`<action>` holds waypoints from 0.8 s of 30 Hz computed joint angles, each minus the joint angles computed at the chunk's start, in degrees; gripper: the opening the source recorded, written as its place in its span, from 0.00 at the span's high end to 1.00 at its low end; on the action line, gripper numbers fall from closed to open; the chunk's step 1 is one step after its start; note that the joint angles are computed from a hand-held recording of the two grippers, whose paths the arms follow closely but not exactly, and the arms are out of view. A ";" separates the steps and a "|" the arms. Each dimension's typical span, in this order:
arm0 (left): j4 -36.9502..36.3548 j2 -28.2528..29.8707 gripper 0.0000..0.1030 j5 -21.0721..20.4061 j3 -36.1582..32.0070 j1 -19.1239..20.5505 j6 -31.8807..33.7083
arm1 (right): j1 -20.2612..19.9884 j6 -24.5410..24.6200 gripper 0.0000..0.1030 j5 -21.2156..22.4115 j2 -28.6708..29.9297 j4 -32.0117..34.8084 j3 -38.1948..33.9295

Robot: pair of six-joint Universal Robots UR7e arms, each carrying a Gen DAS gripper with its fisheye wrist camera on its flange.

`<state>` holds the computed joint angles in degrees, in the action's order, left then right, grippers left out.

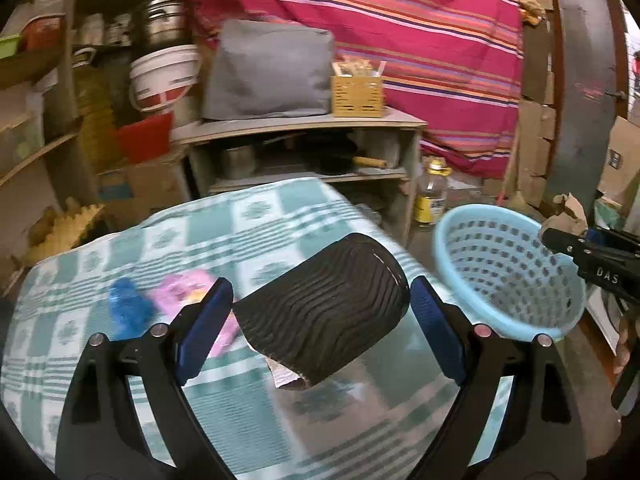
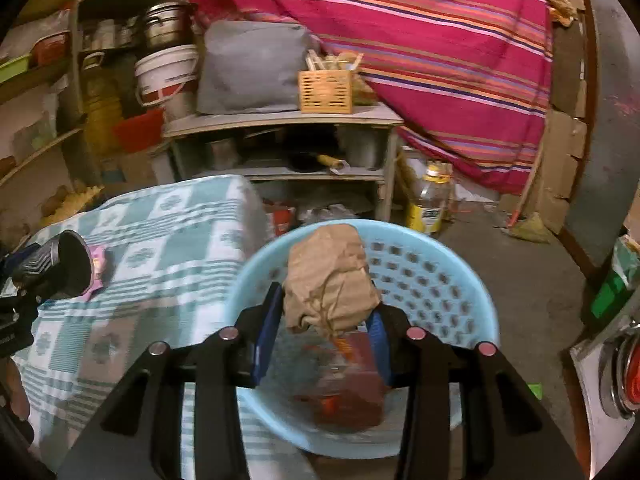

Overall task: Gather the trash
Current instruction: 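Carry both items to the blue basket and open the left gripper over it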

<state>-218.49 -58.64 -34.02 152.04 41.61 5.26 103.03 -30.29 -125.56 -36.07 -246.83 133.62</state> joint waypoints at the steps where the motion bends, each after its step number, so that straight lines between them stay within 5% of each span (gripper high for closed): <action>1: -0.52 1.60 0.15 -0.65 -0.80 -0.20 0.03 | -0.60 -0.17 0.60 0.28 -0.41 -0.62 0.57; 11: -2.70 13.48 0.15 -5.86 -8.32 -1.48 1.56 | -8.13 -0.37 0.60 5.57 -4.93 -2.54 4.57; 24: -1.25 20.10 0.15 -9.49 -16.17 -0.34 2.33 | -12.94 0.95 0.60 8.67 -7.89 -1.39 5.75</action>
